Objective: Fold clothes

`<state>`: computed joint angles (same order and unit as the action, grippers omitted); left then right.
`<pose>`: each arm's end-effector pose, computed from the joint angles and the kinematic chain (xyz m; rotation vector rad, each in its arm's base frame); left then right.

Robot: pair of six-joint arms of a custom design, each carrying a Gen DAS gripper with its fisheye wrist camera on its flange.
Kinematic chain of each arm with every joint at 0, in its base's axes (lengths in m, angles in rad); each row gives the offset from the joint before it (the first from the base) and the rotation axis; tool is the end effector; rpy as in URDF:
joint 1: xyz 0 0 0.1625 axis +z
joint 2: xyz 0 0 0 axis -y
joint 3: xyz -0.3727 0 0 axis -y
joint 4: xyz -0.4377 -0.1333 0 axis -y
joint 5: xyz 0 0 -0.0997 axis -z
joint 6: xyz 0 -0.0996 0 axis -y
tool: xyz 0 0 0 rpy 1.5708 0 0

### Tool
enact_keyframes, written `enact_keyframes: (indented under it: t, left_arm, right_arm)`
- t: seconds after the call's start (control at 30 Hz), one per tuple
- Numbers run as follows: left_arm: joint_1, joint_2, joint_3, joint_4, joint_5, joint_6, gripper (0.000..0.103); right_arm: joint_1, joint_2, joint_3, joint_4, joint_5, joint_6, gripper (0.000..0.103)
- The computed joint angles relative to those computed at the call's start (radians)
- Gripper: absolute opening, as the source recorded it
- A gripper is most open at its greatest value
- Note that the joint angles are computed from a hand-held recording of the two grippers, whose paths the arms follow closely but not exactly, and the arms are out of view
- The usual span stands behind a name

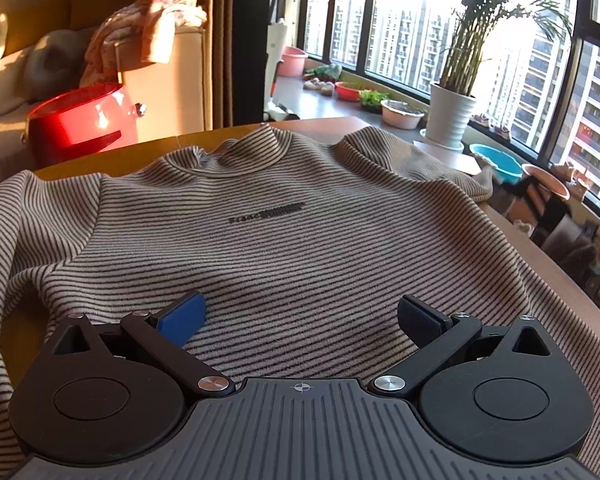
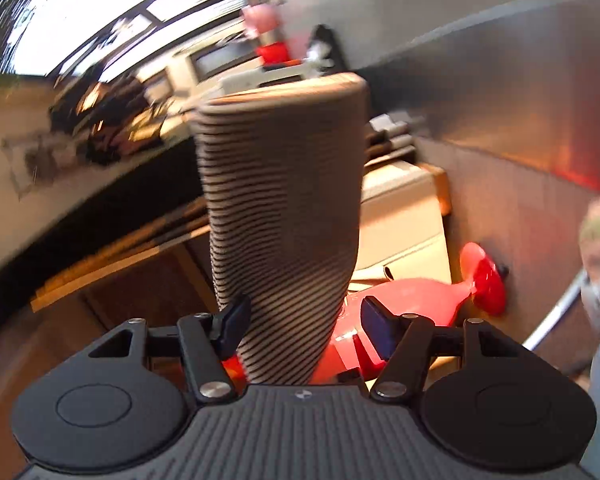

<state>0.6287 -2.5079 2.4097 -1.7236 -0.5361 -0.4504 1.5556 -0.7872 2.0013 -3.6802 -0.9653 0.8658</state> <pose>-0.0690 -0.3208 0.4016 0.3964 2.2526 -1.0534 0.1817 -0.5450 0.0430 0.6284 2.0933 -0.6668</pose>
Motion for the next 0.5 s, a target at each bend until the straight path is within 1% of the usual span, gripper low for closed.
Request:
enact_keyframes:
  t: [0.1, 0.13, 0.23, 0.3, 0.37, 0.43, 0.47, 0.5]
  left_arm:
    - [0.007, -0.014, 0.006, -0.040, -0.014, 0.018, 0.103]
    - [0.010, -0.019, 0.008, -0.055, -0.020, 0.024, 0.103]
    - [0.016, -0.034, 0.015, -0.095, -0.036, 0.039, 0.103]
    - [0.020, -0.046, 0.020, -0.122, -0.047, 0.048, 0.103]
    - [0.026, -0.060, 0.026, -0.151, -0.060, 0.057, 0.103]
    - [0.031, -0.073, 0.031, -0.176, -0.074, 0.063, 0.103]
    - [0.034, -0.074, 0.032, -0.187, -0.080, 0.068, 0.103]
    - [0.038, -0.076, 0.032, -0.197, -0.086, 0.071, 0.103]
  right_arm:
    - [0.096, -0.148, -0.036, 0.256, -0.102, -0.255, 0.063]
    - [0.138, -0.177, -0.061, 0.335, -0.142, -0.339, 0.063]
    - [0.287, -0.208, -0.169, 0.567, -0.267, -0.582, 0.066]
    - [0.383, -0.192, -0.248, 0.714, -0.366, -0.734, 0.067]
    - [0.475, -0.153, -0.318, 0.838, -0.480, -0.862, 0.067]
    - [0.544, -0.112, -0.359, 0.906, -0.573, -0.961, 0.067]
    - [0.572, -0.092, -0.374, 0.930, -0.614, -0.999, 0.067]
    - [0.595, -0.079, -0.383, 0.942, -0.649, -1.019, 0.066]
